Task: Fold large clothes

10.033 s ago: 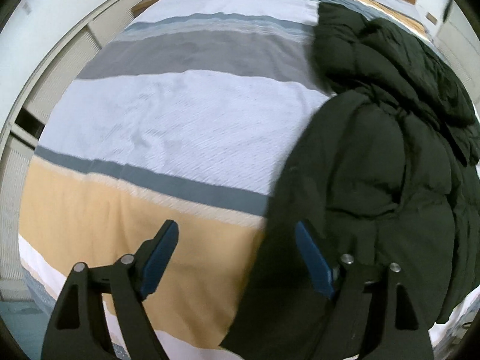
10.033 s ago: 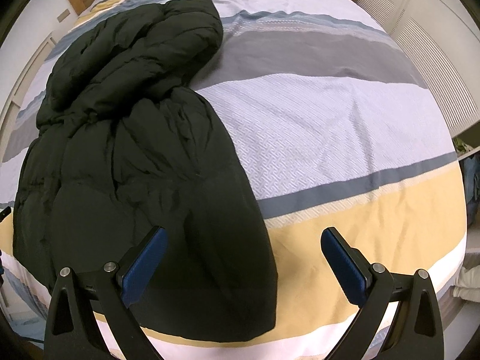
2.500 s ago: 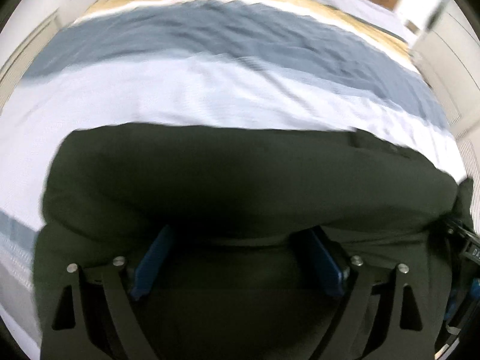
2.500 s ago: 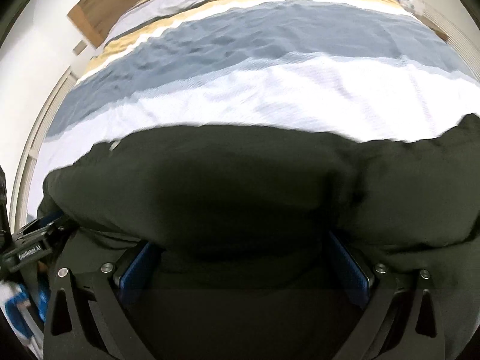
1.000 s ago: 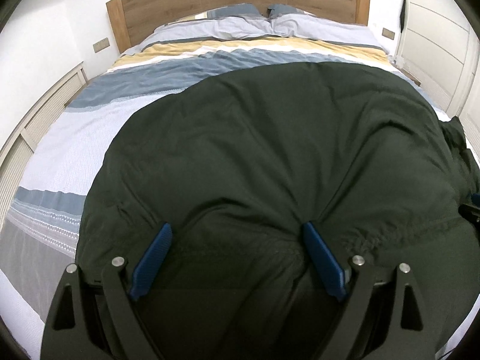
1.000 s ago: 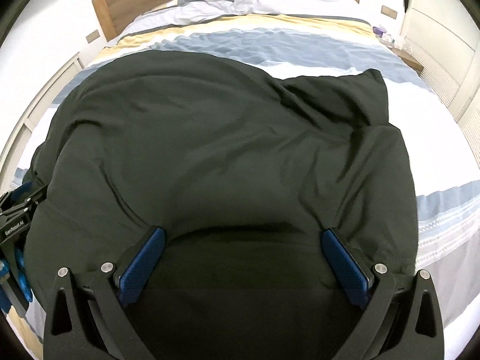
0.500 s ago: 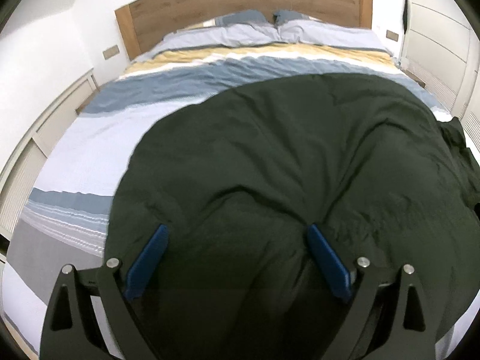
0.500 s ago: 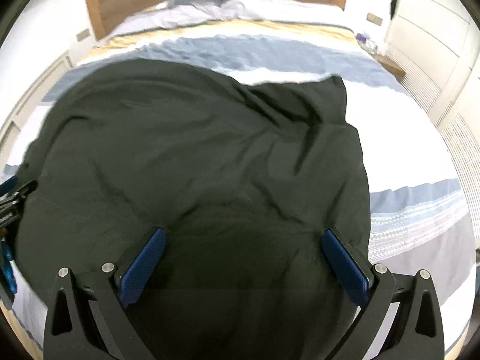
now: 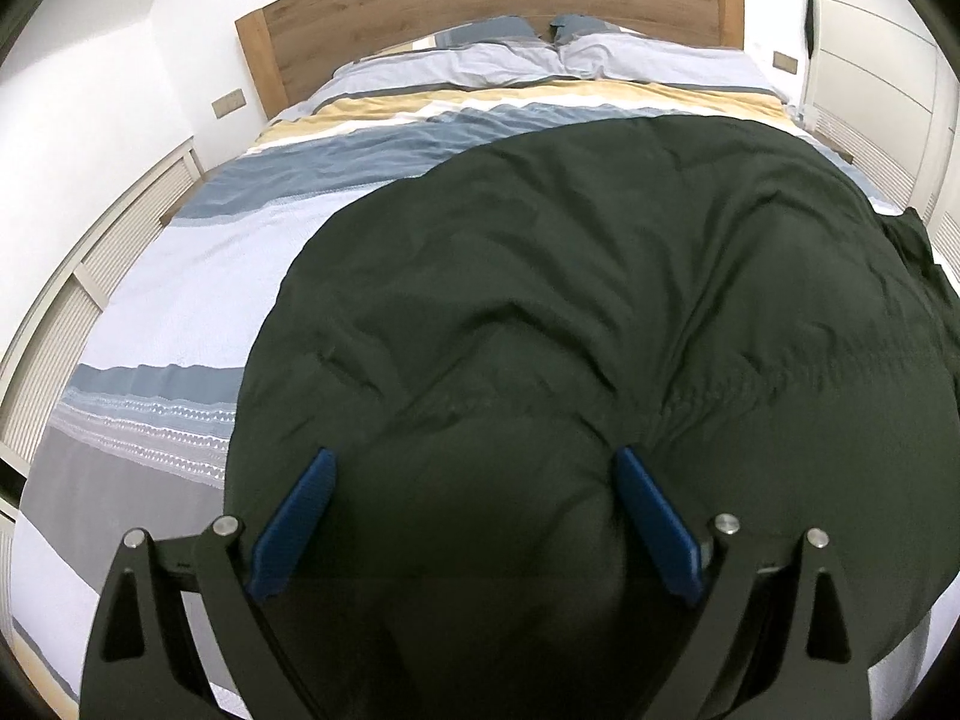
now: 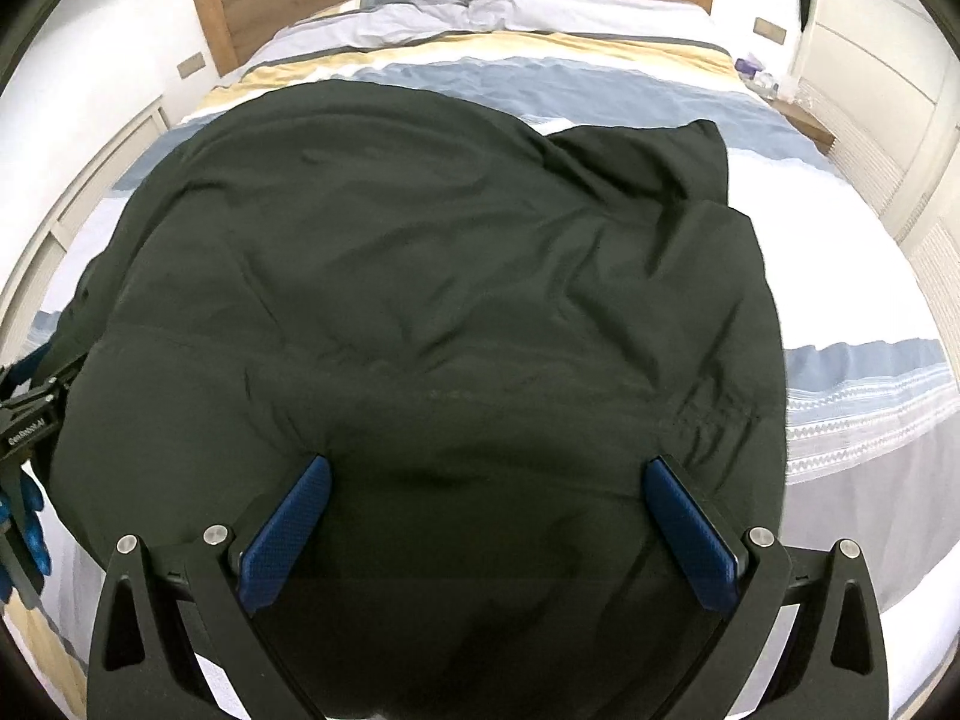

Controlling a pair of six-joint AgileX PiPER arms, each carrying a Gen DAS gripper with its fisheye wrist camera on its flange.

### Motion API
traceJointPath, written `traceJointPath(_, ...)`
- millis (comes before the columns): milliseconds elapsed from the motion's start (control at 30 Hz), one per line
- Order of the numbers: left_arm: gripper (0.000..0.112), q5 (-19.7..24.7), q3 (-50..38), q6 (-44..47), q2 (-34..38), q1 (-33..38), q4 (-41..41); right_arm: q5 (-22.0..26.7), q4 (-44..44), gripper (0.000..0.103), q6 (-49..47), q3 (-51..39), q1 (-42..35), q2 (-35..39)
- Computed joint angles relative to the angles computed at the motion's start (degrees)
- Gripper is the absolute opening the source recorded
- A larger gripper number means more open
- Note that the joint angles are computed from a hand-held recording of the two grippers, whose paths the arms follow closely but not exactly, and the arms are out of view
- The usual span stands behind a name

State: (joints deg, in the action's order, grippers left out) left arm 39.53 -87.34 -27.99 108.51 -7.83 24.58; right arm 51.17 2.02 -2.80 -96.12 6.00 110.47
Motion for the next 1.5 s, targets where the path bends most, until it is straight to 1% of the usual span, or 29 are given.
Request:
traceJointPath(300, 0.095, -2.0, 5.4, -0.2, -4.2, 0.6, 0.0, -0.4, -2.1, 0.102, 1.8, 3.1, 0.2, -2.4)
traceJointPath(400, 0.095, -3.3, 7.4, 0.8, -5.8, 1.5, -1.6, -0.8, -2.7, 0.102, 2.3, 5.1, 0.4, -4.0)
traceJointPath(500, 0.095, -5.5, 11.3, 3.1, -9.1, 3.7, -5.2, -1.5, -2.2, 0.102, 2.2, 7.5, -0.2, -6.0)
traceJointPath(600, 0.095, -5.2, 13.9, 7.0, -11.6, 6.2, -9.8, -2.1, -1.1, 0.102, 2.0, 10.2, -1.5, -8.2)
traceJointPath(667, 0.095, -6.2, 17.2, 10.7, -14.4, 9.2, -14.4, -2.5, -0.2, 0.102, 1.8, 12.1, -2.7, -9.7)
traceJointPath(733, 0.095, -7.3, 20.0, 12.7, -16.8, 11.2, -16.4, -2.7, 1.8, 0.102, 0.1, 13.2, -4.5, -10.7)
traceJointPath(833, 0.095, -7.4, 22.6, 16.0, -19.5, 15.3, -19.2, -3.5, 3.8, 0.102, -1.3, 15.6, -7.1, -13.0)
traceJointPath(867, 0.095, -7.4, 22.9, 18.7, -19.9, 17.2, -22.0, -3.5, 4.8, 0.102, -2.1, 15.9, -8.2, -13.5)
traceJointPath(967, 0.095, -4.7, 21.3, 30.8, -18.7, 24.8, -35.4, -2.8, 11.3, 0.102, -6.0, 15.2, -13.3, -13.8)
traceJointPath(1033, 0.095, -1.4, 18.9, 38.7, -16.3, 29.9, -44.8, -1.2, 17.3, 0.102, -8.7, 13.1, -17.3, -12.0)
traceJointPath(1100, 0.095, 2.6, 15.6, 44.8, -12.8, 34.3, -53.6, 1.3, 23.4, 0.102, -10.8, 10.5, -20.9, -9.3)
traceJointPath(1167, 0.095, 5.8, 12.4, 47.9, -9.3, 36.8, -58.7, 5.5, 30.3, 0.102, -12.2, 6.2, -24.3, -4.0)
traceJointPath(1200, 0.095, 8.7, 9.6, 49.1, -6.4, 37.8, -60.9, 6.8, 32.1, 0.102, -12.7, 4.5, -25.2, -2.1)
traceJointPath(1233, 0.095, 11.4, 6.1, 49.3, -3.0, 38.3, -61.8, 9.2, 34.9, 0.102, -13.3, 1.9, -26.1, 1.1)
traceJointPath(1267, 0.095, 13.1, 3.1, 49.2, -0.2, 38.3, -62.0, 10.7, 36.5, 0.102, -13.6, 0.2, -26.5, 3.2)
traceJointPath(1300, 0.095, 13.7, 1.7, 49.2, 1.1, 38.1, -62.4, 12.6, 38.6, 0.102, -14.1, -1.9, -26.9, 5.9)
traceJointPath(1367, 0.095, 16.4, -2.2, 50.4, 5.6, 38.4, -65.6, 15.6, 41.6, 0.102, -15.0, -5.7, -26.9, 10.6)
traceJointPath(1500, 0.095, 19.2, -8.2, 49.5, 12.3, 38.3, -67.8, 18.5, 43.6, 0.102, -16.1, -11.3, -26.2, 17.2)
